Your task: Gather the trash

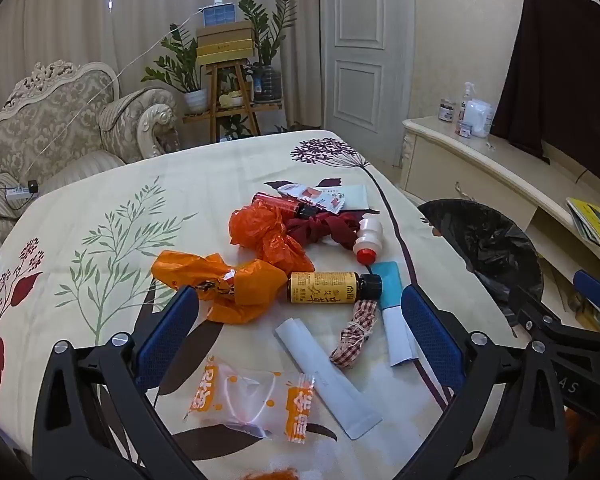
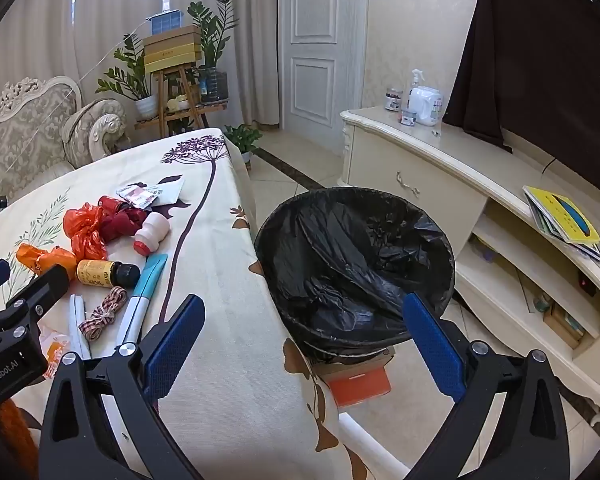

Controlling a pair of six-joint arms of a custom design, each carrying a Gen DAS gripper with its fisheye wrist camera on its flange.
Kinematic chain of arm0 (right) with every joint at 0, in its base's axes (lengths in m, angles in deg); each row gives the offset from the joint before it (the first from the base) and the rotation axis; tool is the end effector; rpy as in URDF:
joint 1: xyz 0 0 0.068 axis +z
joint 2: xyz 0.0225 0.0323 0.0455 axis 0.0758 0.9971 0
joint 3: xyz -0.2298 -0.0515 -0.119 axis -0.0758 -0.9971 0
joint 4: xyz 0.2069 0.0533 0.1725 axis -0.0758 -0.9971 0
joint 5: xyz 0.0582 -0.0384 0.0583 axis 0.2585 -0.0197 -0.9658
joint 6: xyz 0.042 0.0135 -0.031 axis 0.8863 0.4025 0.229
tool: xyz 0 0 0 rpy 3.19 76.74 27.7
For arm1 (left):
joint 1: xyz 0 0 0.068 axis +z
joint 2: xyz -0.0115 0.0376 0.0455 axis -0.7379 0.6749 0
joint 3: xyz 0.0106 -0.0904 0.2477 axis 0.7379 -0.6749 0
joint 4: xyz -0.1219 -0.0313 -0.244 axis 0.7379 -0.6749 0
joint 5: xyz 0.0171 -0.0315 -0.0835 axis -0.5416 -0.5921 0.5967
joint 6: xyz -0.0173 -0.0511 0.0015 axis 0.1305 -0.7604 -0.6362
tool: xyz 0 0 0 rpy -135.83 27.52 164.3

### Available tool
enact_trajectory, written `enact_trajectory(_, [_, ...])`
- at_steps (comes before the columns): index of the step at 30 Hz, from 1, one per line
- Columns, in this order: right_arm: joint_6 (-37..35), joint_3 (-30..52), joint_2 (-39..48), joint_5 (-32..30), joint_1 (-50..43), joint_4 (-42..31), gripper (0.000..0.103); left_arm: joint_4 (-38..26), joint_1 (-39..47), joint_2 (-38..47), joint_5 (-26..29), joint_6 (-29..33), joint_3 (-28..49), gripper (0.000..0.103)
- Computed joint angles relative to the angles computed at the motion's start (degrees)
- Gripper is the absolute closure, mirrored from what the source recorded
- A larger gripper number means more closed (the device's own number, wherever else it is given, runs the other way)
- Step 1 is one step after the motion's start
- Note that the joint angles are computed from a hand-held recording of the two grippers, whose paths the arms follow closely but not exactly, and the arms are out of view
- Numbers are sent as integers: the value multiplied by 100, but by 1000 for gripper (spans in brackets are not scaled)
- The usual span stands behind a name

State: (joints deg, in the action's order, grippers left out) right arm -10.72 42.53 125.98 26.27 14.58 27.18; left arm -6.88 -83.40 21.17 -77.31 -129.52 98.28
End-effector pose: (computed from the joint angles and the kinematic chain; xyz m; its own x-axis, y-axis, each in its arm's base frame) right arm 0.3273 0.0602 0.1122 -0.6383 -0.1649 -0.7519 -0.2306 0.9729 -0.0176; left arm 0.2762 -0.1714 0.1243 -0.6106 -0.1943 -0.7678 -0.3311 0.9433 0.0245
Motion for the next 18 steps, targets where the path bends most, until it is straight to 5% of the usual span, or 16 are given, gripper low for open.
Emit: enact_trajectory(18, [-46,69,-31,-27,-57,-98,6,72,-56,-47,-122,19,-115,4])
